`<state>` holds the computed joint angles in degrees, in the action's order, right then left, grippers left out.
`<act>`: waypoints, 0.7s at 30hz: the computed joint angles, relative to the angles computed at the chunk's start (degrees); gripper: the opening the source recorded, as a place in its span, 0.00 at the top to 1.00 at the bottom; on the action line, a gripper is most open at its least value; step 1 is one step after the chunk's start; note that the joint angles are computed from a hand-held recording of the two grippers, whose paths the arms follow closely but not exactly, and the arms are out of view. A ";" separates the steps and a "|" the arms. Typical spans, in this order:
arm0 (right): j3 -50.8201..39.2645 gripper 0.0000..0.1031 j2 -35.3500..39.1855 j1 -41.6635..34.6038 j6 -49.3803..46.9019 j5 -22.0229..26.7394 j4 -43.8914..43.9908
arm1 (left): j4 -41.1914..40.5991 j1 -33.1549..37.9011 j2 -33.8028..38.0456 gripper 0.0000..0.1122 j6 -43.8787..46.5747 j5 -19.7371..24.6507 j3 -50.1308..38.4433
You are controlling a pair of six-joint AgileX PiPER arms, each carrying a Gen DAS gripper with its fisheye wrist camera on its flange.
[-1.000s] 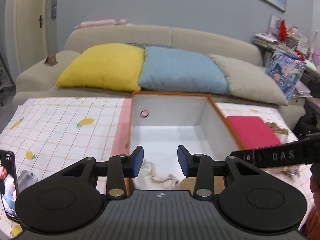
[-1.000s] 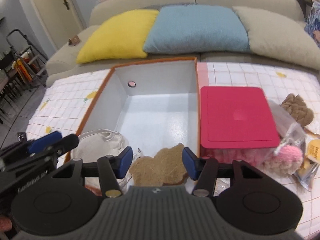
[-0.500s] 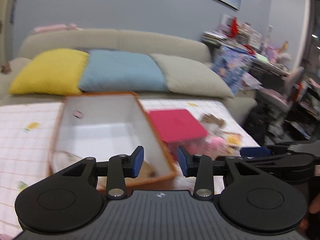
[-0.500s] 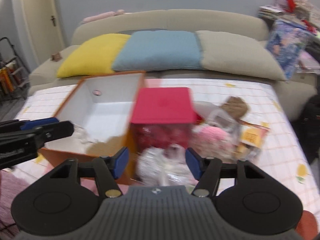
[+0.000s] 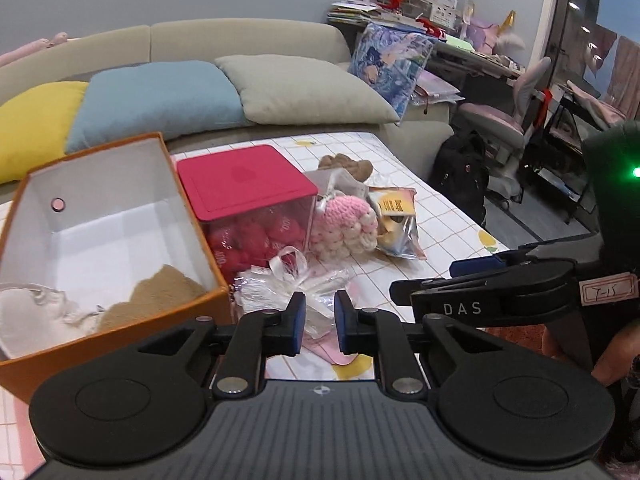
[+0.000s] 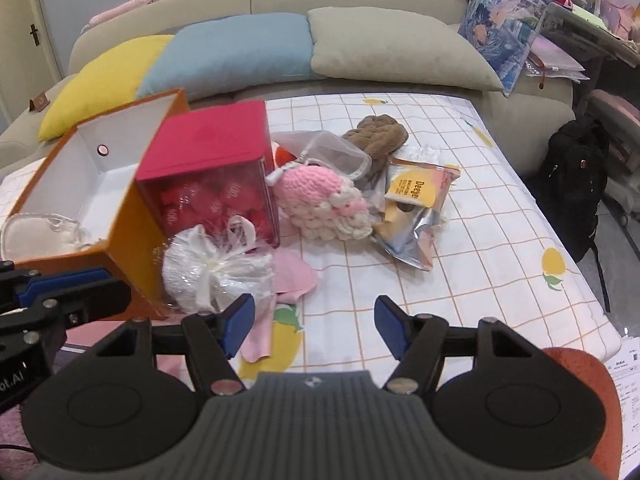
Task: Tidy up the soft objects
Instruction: 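Move the left gripper to the clear plastic bag and grasp it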
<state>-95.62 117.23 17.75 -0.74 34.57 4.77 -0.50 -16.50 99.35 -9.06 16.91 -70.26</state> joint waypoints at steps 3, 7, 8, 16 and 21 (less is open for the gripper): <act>-1.51 0.36 1.94 -0.67 -2.16 0.00 2.20 | 1.33 0.22 1.58 0.80 -0.79 -0.22 -0.41; -2.75 0.37 3.28 -1.70 -2.46 0.78 4.55 | 2.23 0.40 2.82 0.72 -1.03 -0.33 -0.72; -3.37 0.37 3.83 -1.98 -2.32 1.22 5.14 | 2.96 0.32 3.24 0.72 -1.42 -0.06 -1.10; -7.25 0.37 7.02 -2.96 1.98 3.85 4.60 | 21.63 -3.54 6.94 0.51 -8.20 1.05 -4.35; -9.83 0.37 8.82 -3.79 4.10 6.64 5.02 | 38.33 -7.17 11.64 0.51 -11.26 5.96 -8.45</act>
